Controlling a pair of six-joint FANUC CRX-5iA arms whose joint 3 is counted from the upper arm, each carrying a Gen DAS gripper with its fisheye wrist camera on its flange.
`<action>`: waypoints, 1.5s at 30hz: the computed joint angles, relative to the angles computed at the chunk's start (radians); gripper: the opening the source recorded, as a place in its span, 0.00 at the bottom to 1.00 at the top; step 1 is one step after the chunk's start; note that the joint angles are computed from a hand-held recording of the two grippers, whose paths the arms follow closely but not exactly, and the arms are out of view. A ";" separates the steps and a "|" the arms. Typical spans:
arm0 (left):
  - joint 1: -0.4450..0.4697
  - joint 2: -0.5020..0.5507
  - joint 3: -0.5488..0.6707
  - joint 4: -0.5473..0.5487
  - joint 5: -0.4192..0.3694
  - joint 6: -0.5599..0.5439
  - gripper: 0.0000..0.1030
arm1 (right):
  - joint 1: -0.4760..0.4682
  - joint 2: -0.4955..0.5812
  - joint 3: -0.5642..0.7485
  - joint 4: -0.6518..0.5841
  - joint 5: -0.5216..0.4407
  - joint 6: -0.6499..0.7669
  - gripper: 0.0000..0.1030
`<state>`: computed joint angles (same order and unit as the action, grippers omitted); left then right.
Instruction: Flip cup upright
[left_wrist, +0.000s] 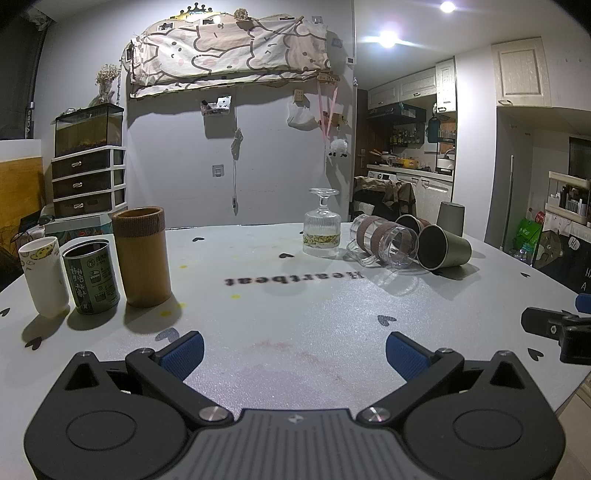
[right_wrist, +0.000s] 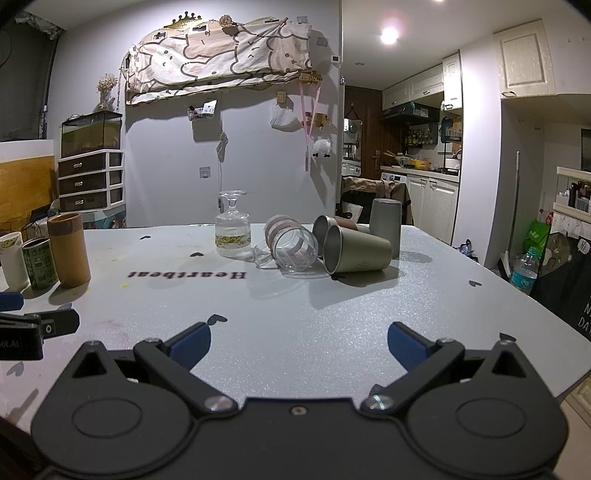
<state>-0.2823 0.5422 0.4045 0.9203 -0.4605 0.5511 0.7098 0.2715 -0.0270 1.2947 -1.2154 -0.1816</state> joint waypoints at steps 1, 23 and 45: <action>0.000 0.000 -0.001 0.000 0.000 0.000 1.00 | 0.000 0.000 0.001 -0.001 -0.001 0.001 1.00; -0.001 -0.001 -0.004 0.002 0.002 -0.002 1.00 | 0.001 0.000 0.001 -0.002 -0.002 0.002 1.00; -0.001 -0.008 -0.020 0.024 0.012 -0.015 1.00 | -0.017 0.019 0.012 -0.009 0.028 -0.007 1.00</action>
<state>-0.2832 0.5346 0.3842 0.9445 -0.4489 0.5362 0.6928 0.2907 -0.0150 1.2860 -1.1873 -0.1891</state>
